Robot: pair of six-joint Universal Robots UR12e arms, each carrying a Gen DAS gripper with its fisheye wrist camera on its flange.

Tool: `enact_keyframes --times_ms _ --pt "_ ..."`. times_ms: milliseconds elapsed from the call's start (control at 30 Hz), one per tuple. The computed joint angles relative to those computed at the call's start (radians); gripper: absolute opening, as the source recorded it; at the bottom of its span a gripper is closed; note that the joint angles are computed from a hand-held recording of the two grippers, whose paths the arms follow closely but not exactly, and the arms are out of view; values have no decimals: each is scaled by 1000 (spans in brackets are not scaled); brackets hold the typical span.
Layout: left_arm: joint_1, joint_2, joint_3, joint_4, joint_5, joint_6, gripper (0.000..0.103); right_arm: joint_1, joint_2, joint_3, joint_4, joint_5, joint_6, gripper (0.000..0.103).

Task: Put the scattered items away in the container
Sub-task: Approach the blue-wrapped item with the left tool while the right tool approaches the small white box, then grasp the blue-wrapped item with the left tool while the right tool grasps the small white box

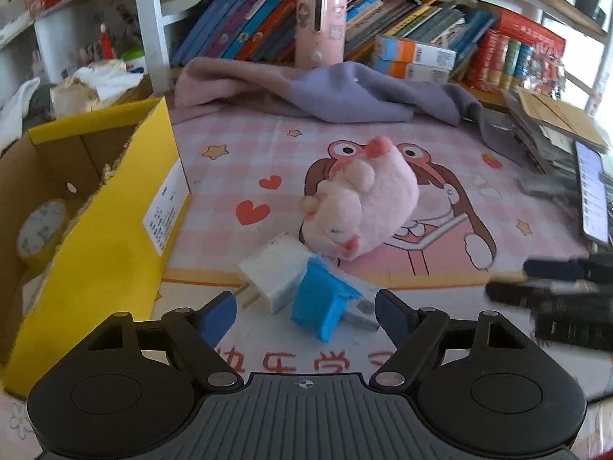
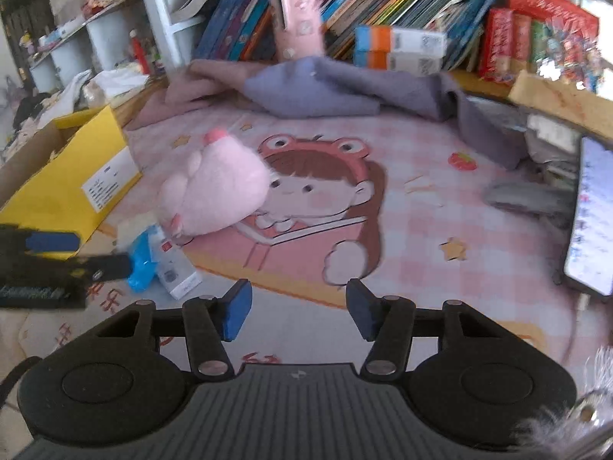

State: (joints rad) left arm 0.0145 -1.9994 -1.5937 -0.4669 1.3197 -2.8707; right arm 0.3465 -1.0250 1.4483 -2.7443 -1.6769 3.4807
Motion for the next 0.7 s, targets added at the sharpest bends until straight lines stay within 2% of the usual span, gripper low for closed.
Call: enact_keyframes --times_ms 67,200,300,500,700 --pt "-4 -13 18 -31 -2 -23 66 -2 10 -12 11 50 -41 53" --pt "-7 -33 48 -97 -7 -82 57 -4 37 -37 8 136 -129 52" --pt "-6 -43 60 -128 -11 -118 49 -1 57 -61 14 165 -190 51" --pt "4 -40 57 -127 -23 -140 42 1 80 -95 29 196 -244 51" --pt "17 -19 48 -125 -23 -121 39 3 106 -130 37 222 -288 51"
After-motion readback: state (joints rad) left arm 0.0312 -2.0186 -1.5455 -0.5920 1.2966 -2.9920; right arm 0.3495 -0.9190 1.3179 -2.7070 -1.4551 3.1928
